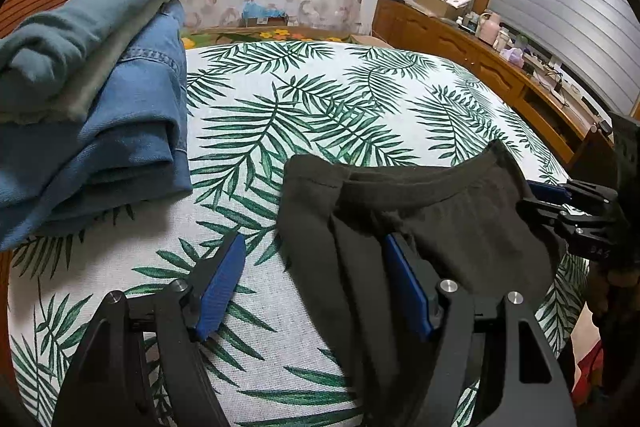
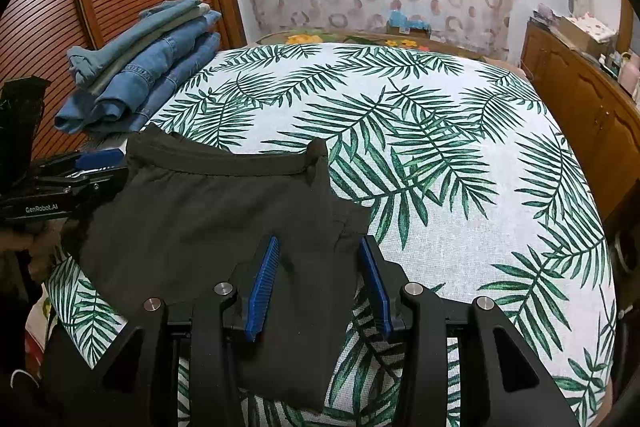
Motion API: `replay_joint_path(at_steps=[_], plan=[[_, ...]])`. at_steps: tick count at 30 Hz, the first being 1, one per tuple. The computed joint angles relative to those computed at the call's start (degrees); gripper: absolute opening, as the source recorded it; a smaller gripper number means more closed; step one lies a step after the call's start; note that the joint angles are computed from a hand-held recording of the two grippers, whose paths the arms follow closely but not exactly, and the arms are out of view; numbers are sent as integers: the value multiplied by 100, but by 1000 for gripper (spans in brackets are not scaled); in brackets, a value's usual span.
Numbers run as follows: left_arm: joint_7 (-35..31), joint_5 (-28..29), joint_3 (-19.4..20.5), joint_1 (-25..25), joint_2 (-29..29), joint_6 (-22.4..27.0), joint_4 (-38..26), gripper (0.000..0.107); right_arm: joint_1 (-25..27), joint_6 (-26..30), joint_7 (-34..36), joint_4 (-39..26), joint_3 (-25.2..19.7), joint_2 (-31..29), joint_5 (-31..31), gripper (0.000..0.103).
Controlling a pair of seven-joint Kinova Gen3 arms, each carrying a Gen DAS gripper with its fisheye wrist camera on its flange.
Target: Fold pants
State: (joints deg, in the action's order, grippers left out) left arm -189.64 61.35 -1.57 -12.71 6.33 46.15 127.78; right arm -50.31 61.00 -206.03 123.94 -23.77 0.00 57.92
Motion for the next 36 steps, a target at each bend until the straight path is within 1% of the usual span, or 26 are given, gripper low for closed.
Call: replay_joint_path(at_steps=[1, 2, 5, 6, 10, 12, 15, 20, 24, 28, 29, 31, 33, 36], plan=[[-2, 1, 0, 2, 2, -8, -1, 72, 29, -103, 99, 0, 27, -25, 6, 33], [-8, 8, 3, 8, -7, -29, 5, 72, 70, -299, 183, 29, 65, -88, 17, 24], [-92, 24, 0, -3, -13, 15, 22, 64, 162, -494, 263, 71, 56, -144, 53, 15], [-149, 30, -5, -13, -15, 49, 29, 59, 186, -529, 228, 95, 48, -162, 76, 14], [-483, 81, -19, -37, -45, 160, 100, 43, 212, -528, -11, 203, -35, -183, 204, 11], [-611, 105, -42, -58, -75, 250, 134, 29, 182, -426, -102, 204, -80, -148, 238, 10], [-896, 275, -115, -115, -180, 350, 266, 17, 57, -191, -302, 168, -144, -27, 328, 9], [-1089, 455, -339, -340, -307, 873, 356, 12, -233, 189, -714, 199, -210, 26, 517, 8], [-1214, 533, -471, -450, -462, 1167, 408, 5, -457, 558, -792, 127, -273, 95, 581, 8], [-1348, 567, -580, -538, -600, 1448, 439, 3, -693, 873, -910, 115, -335, 138, 605, 8], [-1347, 586, -578, -527, -652, 1462, 445, 3, -778, 966, -935, 100, -306, 166, 607, 8], [-1356, 592, -575, -497, -680, 1439, 447, 3, -771, 956, -904, 99, -308, 151, 603, 8], [-1322, 651, -524, -419, -688, 1226, 464, 3, -764, 935, -824, 75, -270, 173, 566, 8], [-1149, 718, -422, -261, -676, 760, 480, 3, -729, 817, -739, 60, -206, 180, 492, 8]])
